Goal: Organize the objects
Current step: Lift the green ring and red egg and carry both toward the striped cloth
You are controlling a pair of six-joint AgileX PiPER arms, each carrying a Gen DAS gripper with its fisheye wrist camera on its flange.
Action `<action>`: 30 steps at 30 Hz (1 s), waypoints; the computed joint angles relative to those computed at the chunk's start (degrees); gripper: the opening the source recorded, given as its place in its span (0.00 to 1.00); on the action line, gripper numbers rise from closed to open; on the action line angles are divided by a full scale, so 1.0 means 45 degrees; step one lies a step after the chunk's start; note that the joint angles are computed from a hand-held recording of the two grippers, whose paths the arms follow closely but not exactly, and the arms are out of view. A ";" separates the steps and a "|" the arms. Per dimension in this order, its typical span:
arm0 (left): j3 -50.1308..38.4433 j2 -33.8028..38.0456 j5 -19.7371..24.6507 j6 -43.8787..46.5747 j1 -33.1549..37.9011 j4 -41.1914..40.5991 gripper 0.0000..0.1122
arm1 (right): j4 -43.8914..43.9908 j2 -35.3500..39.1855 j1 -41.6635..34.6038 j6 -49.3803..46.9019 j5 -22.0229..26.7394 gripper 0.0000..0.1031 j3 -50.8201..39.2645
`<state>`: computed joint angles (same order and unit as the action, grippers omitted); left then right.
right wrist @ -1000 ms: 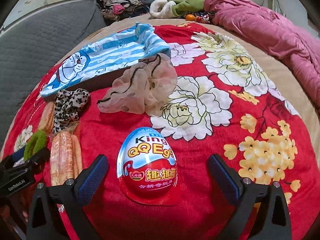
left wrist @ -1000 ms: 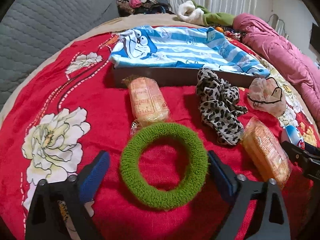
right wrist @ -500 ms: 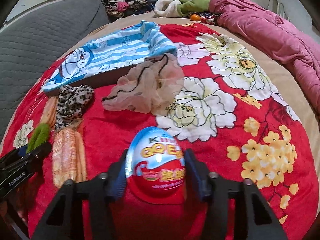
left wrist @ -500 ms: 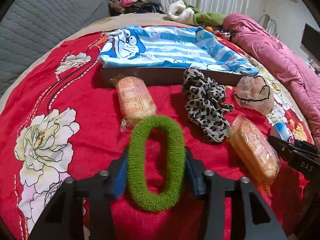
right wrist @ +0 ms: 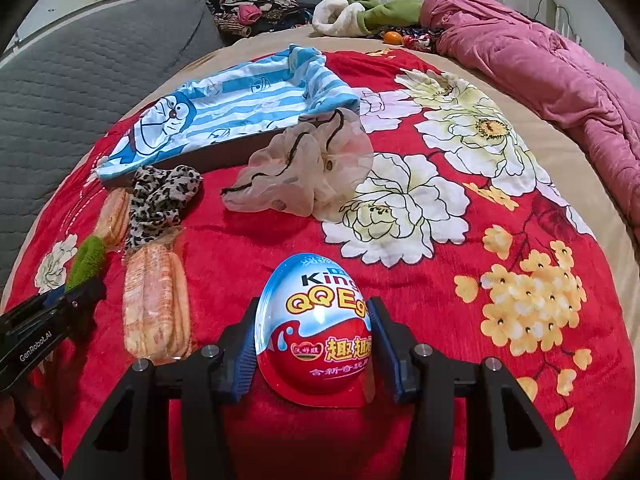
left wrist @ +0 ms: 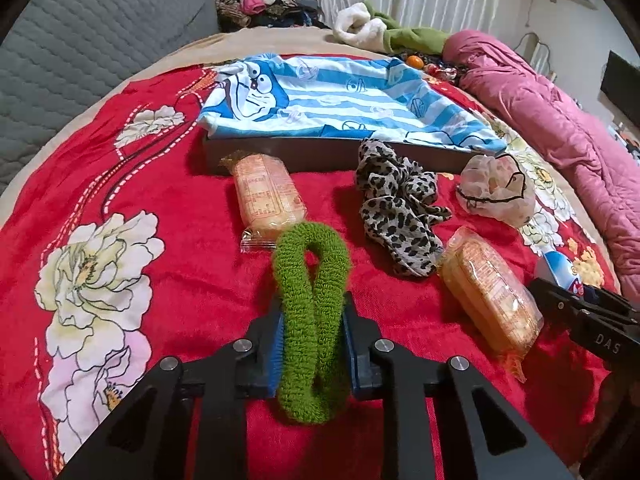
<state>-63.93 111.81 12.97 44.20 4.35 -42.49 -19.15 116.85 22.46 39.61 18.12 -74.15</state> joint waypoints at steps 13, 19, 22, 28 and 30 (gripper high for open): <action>0.0785 -0.1027 -0.0166 -0.0485 0.0010 0.0533 0.21 | -0.0444 -0.0812 0.0332 0.0415 -0.0146 0.49 0.0659; 0.1123 -0.1643 -0.0103 -0.0428 0.0096 0.0510 0.21 | -0.1031 -0.1276 0.0562 0.0993 -0.0125 0.49 0.0895; 0.1226 -0.1968 0.0135 -0.0293 0.0183 0.0347 0.21 | -0.1341 -0.1589 0.0696 0.1326 -0.0131 0.49 0.1060; 0.1413 -0.2679 0.0564 0.0051 0.0308 -0.0060 0.21 | -0.1847 -0.2152 0.0946 0.1797 -0.0012 0.49 0.1176; 0.1397 -0.2853 0.0757 0.0102 0.0352 -0.0112 0.21 | -0.1928 -0.2263 0.1034 0.1819 0.0072 0.49 0.1101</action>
